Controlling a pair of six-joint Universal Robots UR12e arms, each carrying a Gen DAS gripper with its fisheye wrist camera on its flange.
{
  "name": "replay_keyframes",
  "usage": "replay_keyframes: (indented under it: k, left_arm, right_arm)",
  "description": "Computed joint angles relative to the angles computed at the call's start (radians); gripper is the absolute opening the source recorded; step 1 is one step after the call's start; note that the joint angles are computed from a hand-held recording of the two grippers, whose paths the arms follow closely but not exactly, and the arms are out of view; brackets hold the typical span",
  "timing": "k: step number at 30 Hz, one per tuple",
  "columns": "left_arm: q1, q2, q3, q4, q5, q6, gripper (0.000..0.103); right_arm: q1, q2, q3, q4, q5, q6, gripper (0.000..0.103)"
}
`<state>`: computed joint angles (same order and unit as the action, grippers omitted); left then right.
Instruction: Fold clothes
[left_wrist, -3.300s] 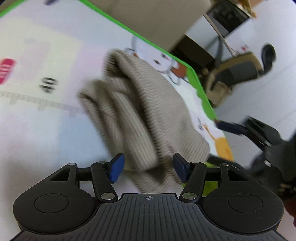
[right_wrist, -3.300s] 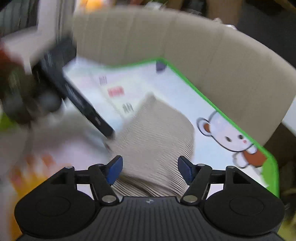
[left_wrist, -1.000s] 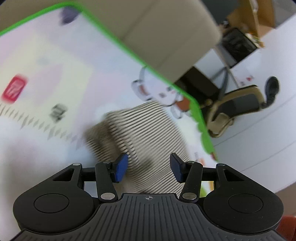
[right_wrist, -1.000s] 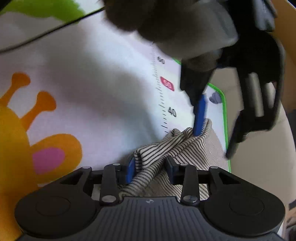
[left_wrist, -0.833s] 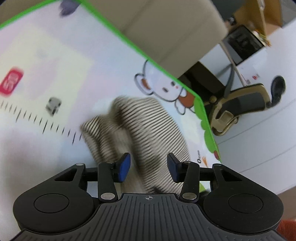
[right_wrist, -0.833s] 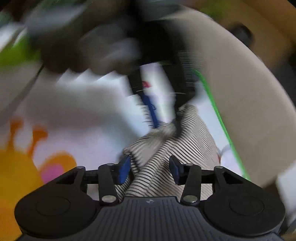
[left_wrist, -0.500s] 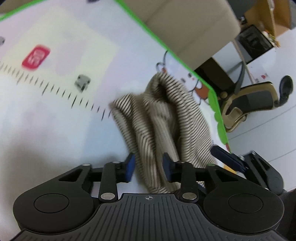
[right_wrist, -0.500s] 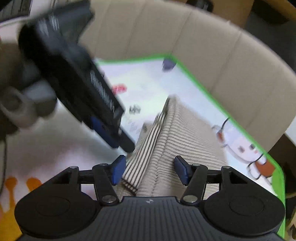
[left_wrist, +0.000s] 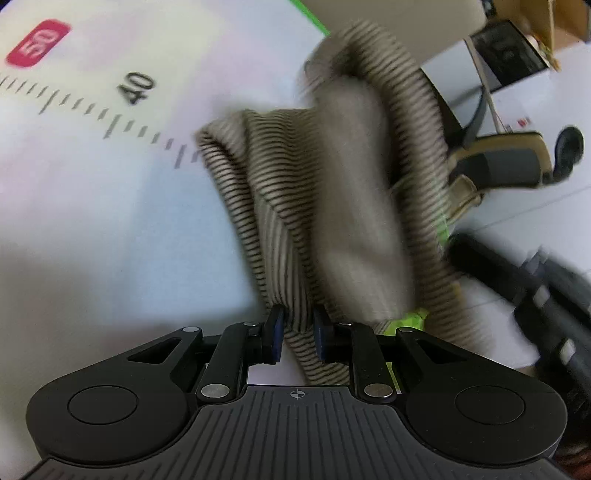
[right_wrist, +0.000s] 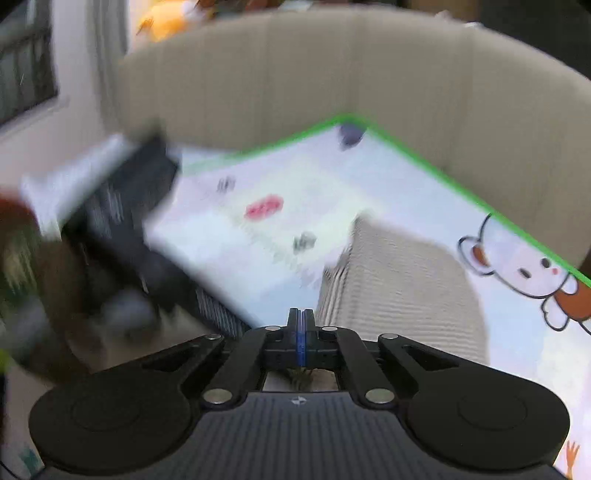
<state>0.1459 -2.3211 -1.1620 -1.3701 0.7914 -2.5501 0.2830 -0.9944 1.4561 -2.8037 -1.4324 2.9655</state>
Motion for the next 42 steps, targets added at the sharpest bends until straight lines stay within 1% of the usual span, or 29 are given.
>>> replay_keyframes:
  k: [1, 2, 4, 6, 7, 9, 10, 11, 12, 14, 15, 16, 17, 18, 20, 21, 22, 23, 24, 25, 26, 28, 31, 34, 35, 37, 38, 40, 42]
  left_arm:
    - [0.001, -0.001, 0.0, 0.006, 0.005, -0.011, 0.022]
    - [0.005, 0.003, -0.006, 0.024, 0.009, -0.022, 0.026]
    - [0.015, 0.016, -0.023, 0.087, 0.023, -0.053, 0.025]
    - [0.023, 0.022, -0.033, 0.148, 0.018, -0.08, 0.026]
    - [0.026, 0.023, -0.033, 0.173, 0.007, -0.091, 0.026]
    - [0.033, 0.023, -0.032, 0.22, -0.014, -0.115, 0.029]
    - [0.033, 0.019, -0.026, 0.227, -0.032, -0.133, 0.031]
    - [0.032, 0.016, -0.021, 0.229, -0.041, -0.147, 0.032]
    - [0.03, 0.014, -0.018, 0.223, -0.044, -0.154, 0.032]
    - [0.024, 0.007, -0.008, 0.196, -0.037, -0.168, 0.032]
    - [0.022, 0.001, 0.004, 0.161, -0.028, -0.168, 0.031]
    - [0.021, -0.002, 0.008, 0.124, -0.021, -0.16, 0.029]
    - [0.02, -0.005, 0.012, 0.091, -0.015, -0.153, 0.025]
    - [0.018, -0.005, 0.013, 0.073, -0.008, -0.144, 0.025]
    - [0.016, -0.003, 0.006, 0.062, -0.006, -0.123, 0.023]
    - [0.014, -0.002, 0.004, 0.057, -0.005, -0.114, 0.023]
    - [0.011, -0.002, 0.004, 0.057, -0.002, -0.108, 0.023]
    - [0.008, -0.002, 0.004, 0.057, 0.0, -0.102, 0.023]
    - [0.005, -0.002, 0.004, 0.056, 0.003, -0.097, 0.023]
    - [0.002, -0.004, 0.006, 0.055, 0.008, -0.097, 0.023]
    - [-0.001, -0.006, 0.008, 0.052, 0.011, -0.096, 0.023]
    - [-0.003, -0.01, 0.013, 0.034, 0.011, -0.083, 0.023]
    - [-0.007, -0.017, 0.022, 0.008, 0.011, -0.066, 0.023]
    - [0.0, -0.015, 0.024, 0.02, -0.002, -0.087, 0.023]
    - [0.003, -0.011, 0.021, 0.041, -0.011, -0.1, 0.023]
    - [0.014, 0.006, -0.002, 0.133, -0.038, -0.13, 0.023]
    - [0.019, 0.013, -0.013, 0.179, -0.053, -0.145, 0.023]
    - [0.027, 0.035, -0.037, 0.266, -0.098, -0.138, 0.023]
    - [0.03, 0.051, -0.056, 0.318, -0.154, -0.104, 0.026]
  right_arm:
    - [-0.004, 0.012, -0.011, 0.029, 0.005, -0.015, 0.0]
    - [-0.005, 0.023, -0.022, 0.055, 0.001, -0.023, 0.0]
    - [-0.008, 0.04, -0.038, 0.071, -0.008, -0.055, 0.0]
    - [0.0, 0.041, -0.036, 0.039, -0.035, -0.09, 0.001]
    - [0.007, 0.04, -0.028, -0.002, -0.065, -0.112, 0.004]
    - [0.025, 0.038, -0.006, -0.114, -0.144, -0.168, 0.023]
    - [0.035, 0.037, 0.009, -0.179, -0.2, -0.207, 0.052]
    - [0.047, 0.04, 0.02, -0.242, -0.255, -0.254, 0.065]
    - [0.054, 0.046, 0.029, -0.289, -0.288, -0.301, 0.073]
    - [0.065, 0.054, 0.04, -0.308, -0.319, -0.372, 0.073]
    - [0.07, 0.059, 0.042, -0.311, -0.331, -0.394, 0.073]
    - [0.075, 0.068, 0.043, -0.322, -0.344, -0.413, 0.075]
    - [0.079, 0.077, 0.042, -0.336, -0.357, -0.431, 0.08]
    - [0.082, 0.09, 0.036, -0.344, -0.372, -0.448, 0.083]
    - [0.079, 0.099, 0.022, -0.33, -0.381, -0.467, 0.083]
    - [0.073, 0.099, 0.02, -0.32, -0.37, -0.464, 0.08]
    - [0.066, 0.096, 0.019, -0.305, -0.349, -0.458, 0.06]
    - [0.059, 0.091, 0.018, -0.288, -0.34, -0.453, 0.043]
    - [0.052, 0.082, 0.018, -0.276, -0.333, -0.449, 0.031]
    - [0.047, 0.072, 0.022, -0.28, -0.331, -0.45, 0.025]
    - [0.043, 0.063, 0.027, -0.293, -0.335, -0.455, 0.024]
    - [0.037, 0.052, 0.037, -0.299, -0.323, -0.499, 0.023]
    - [0.045, 0.044, 0.055, -0.249, -0.298, -0.577, 0.023]
    - [0.064, 0.056, 0.081, -0.253, -0.281, -0.708, 0.023]
    - [0.067, 0.062, 0.083, -0.262, -0.282, -0.734, 0.023]
    - [0.071, 0.073, 0.076, -0.267, -0.285, -0.755, 0.024]
    - [0.071, 0.077, 0.067, -0.259, -0.286, -0.749, 0.025]
    - [0.068, 0.082, 0.048, -0.236, -0.282, -0.711, 0.025]
    - [0.065, 0.088, 0.033, -0.222, -0.274, -0.699, 0.025]
